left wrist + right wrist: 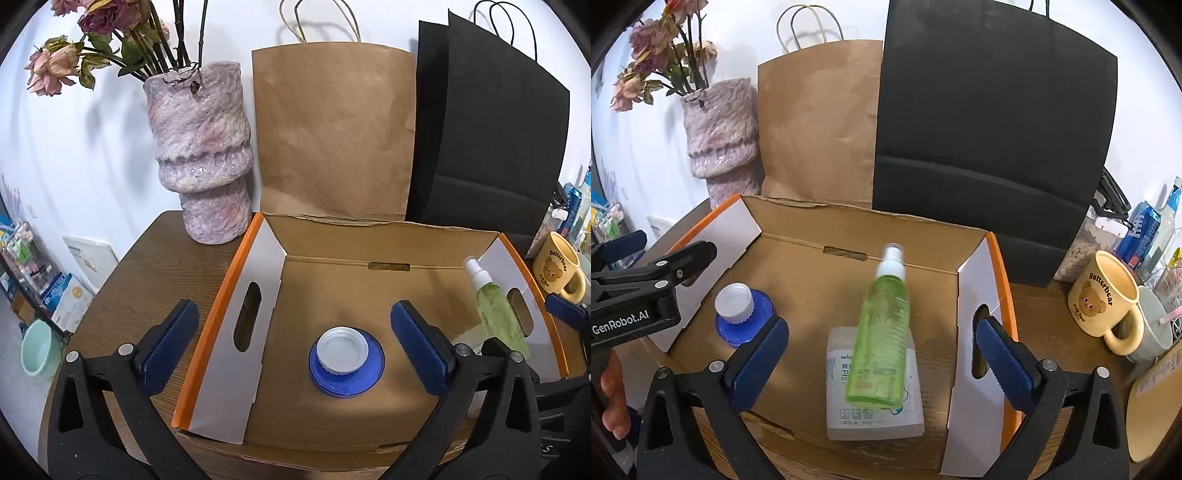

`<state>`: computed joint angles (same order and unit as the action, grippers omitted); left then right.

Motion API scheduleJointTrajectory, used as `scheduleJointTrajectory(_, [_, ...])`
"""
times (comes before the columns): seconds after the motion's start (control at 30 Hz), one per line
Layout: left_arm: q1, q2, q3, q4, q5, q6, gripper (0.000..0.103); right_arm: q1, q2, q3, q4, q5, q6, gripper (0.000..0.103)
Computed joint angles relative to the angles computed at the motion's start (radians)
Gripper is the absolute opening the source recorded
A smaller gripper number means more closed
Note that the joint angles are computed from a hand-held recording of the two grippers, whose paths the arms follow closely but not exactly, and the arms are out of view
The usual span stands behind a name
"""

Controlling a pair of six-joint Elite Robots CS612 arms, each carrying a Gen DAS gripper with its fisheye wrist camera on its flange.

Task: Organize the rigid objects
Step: 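Open the left tool to drop the white cap onto the blue lid while the right tool lowers the bottle, then withdraw both open tools from the box back over the table items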

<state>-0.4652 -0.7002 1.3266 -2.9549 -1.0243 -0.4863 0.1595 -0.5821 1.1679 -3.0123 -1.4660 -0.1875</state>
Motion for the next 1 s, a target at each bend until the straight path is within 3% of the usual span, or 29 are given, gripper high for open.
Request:
scheduleJointTrajectory(0.57, [-0.01,-0.013,0.027,-0.031,0.013,-0.004,0.103,-0.003,-0.017,0.031,-0.046,0.008,0.01,0.103])
scheduleJointTrajectory(1.0, [-0.02,-0.05,0.099,-0.093,0.011,-0.007,0.103,-0.013,-0.064,0.129,-0.143,0.025,-0.006,0.103])
